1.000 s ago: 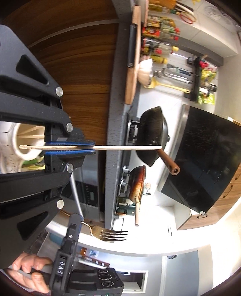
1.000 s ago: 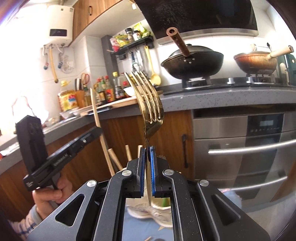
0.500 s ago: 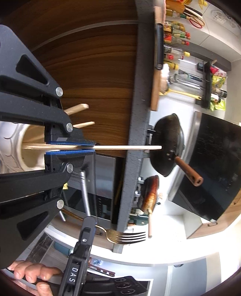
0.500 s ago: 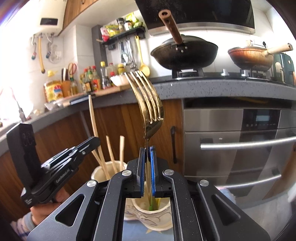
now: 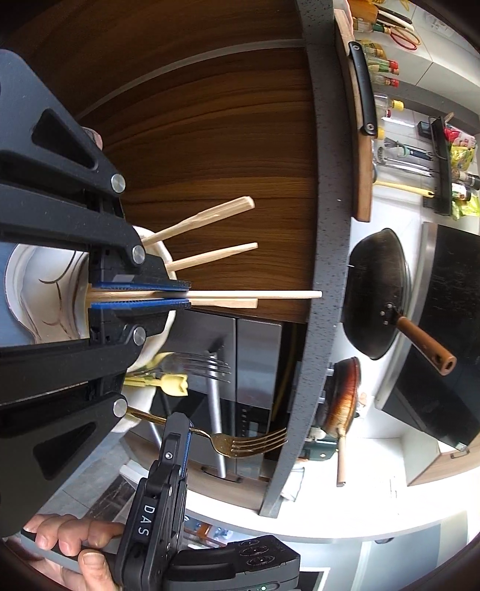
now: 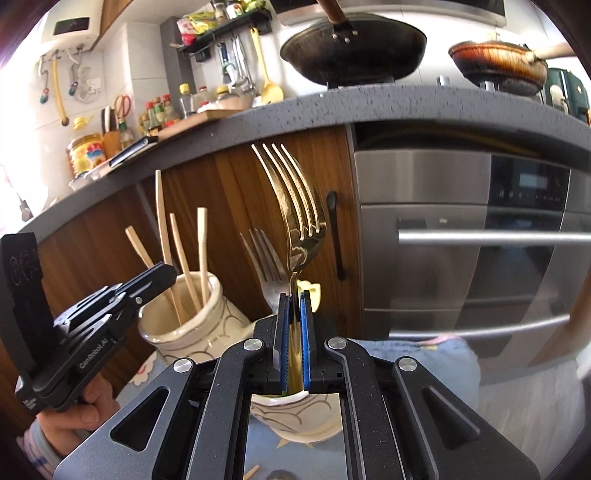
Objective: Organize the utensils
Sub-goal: 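Release the chopstick into the taller pot while the right tool drops the gold fork in the smaller, then withdraw both open tools from the pot toward the remaining utensils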
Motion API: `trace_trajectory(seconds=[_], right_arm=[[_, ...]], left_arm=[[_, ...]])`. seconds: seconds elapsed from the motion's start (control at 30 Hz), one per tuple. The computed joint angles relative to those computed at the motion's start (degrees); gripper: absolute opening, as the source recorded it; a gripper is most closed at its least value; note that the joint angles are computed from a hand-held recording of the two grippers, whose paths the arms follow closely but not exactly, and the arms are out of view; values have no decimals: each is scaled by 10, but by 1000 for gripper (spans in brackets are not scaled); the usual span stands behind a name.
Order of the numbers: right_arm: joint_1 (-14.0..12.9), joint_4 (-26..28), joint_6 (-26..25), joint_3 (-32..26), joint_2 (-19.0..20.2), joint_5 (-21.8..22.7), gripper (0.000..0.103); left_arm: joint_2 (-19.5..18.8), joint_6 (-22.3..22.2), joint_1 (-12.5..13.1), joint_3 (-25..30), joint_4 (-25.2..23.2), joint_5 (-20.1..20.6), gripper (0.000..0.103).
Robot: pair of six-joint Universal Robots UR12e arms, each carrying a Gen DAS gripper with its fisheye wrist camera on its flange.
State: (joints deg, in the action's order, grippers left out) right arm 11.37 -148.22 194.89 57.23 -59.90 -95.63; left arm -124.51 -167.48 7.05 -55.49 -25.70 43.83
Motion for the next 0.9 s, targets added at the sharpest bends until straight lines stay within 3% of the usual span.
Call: trace_trajectory(seconds=[0.17, 0.5, 0.63, 0.67, 0.77, 0.87, 0.9], right_arm=[[-3, 7, 11, -2, 4, 8, 6], [-8, -14, 45, 3, 9, 17, 7], [-8, -15, 48, 2, 10, 18, 8], [-9, -16, 47, 3, 10, 23, 10], [-8, -26, 44, 8, 7, 18, 36], [-7, -37, 36, 15, 3, 11, 43], [-6, -41, 31, 18, 1, 5, 51]], left_arm=[[1, 25, -4, 4, -38, 20, 4], [-1, 30, -7, 11, -45, 28, 7], [0, 27, -6, 9, -42, 22, 27], [1, 26, -5, 7, -38, 22, 30], [4, 27, -3, 0, -30, 17, 36], [10, 29, -1, -12, -13, 12, 51], [12, 31, -1, -16, -7, 11, 54]])
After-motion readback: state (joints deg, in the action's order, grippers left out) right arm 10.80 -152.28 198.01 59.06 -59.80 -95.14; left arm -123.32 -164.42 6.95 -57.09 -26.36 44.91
